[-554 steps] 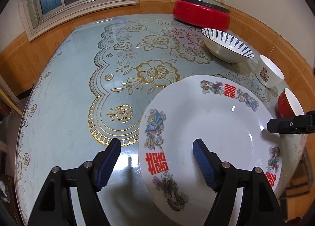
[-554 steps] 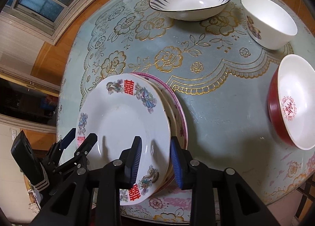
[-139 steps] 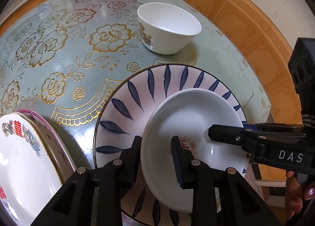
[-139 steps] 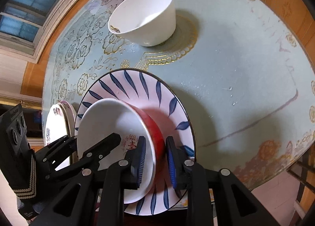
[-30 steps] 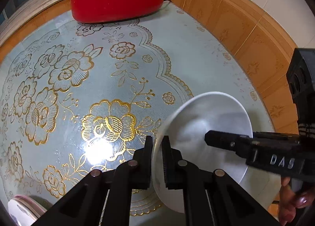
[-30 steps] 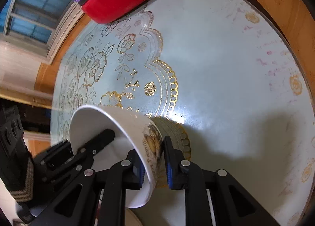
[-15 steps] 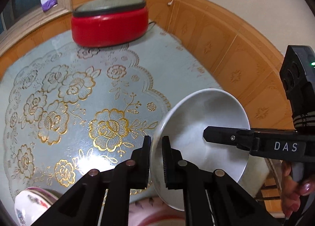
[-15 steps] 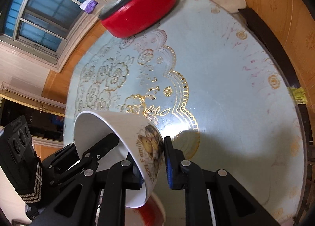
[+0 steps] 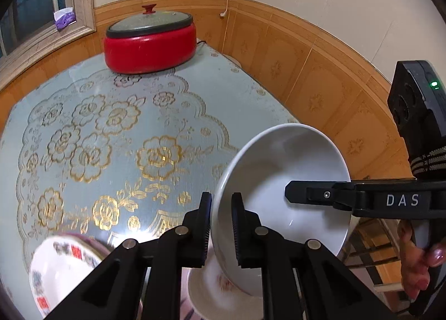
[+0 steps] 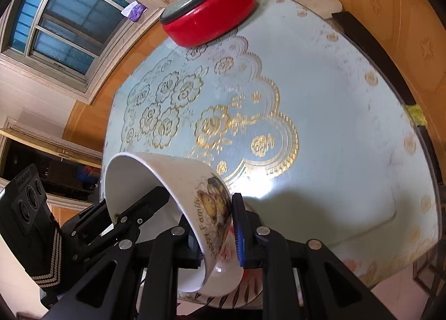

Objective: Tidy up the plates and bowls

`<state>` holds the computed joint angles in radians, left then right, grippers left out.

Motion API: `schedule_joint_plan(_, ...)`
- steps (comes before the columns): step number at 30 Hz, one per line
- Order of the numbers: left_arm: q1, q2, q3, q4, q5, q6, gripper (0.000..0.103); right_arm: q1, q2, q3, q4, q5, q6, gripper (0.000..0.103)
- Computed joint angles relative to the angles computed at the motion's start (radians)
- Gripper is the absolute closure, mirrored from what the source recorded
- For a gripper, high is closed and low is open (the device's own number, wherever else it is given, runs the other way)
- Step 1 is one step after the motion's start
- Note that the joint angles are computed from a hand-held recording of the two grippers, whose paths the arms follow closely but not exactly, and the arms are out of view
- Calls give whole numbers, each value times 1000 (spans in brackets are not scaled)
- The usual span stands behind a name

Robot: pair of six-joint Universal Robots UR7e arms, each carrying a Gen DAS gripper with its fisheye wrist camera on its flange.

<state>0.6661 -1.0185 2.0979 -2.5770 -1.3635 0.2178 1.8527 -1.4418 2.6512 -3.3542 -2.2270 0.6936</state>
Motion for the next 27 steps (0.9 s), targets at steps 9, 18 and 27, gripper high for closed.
schedule_joint_plan(9,44,-71,84,30,-7,10,87,43,187,14,-110,5,137,87)
schedule_joint_plan(18,77,-86,134,38,2,19,87,35,305,21,-175,24,204,86)
schedule_joint_plan(27,88,-57,130,51,6,13,84,11,312,28,-148,25,221,86)
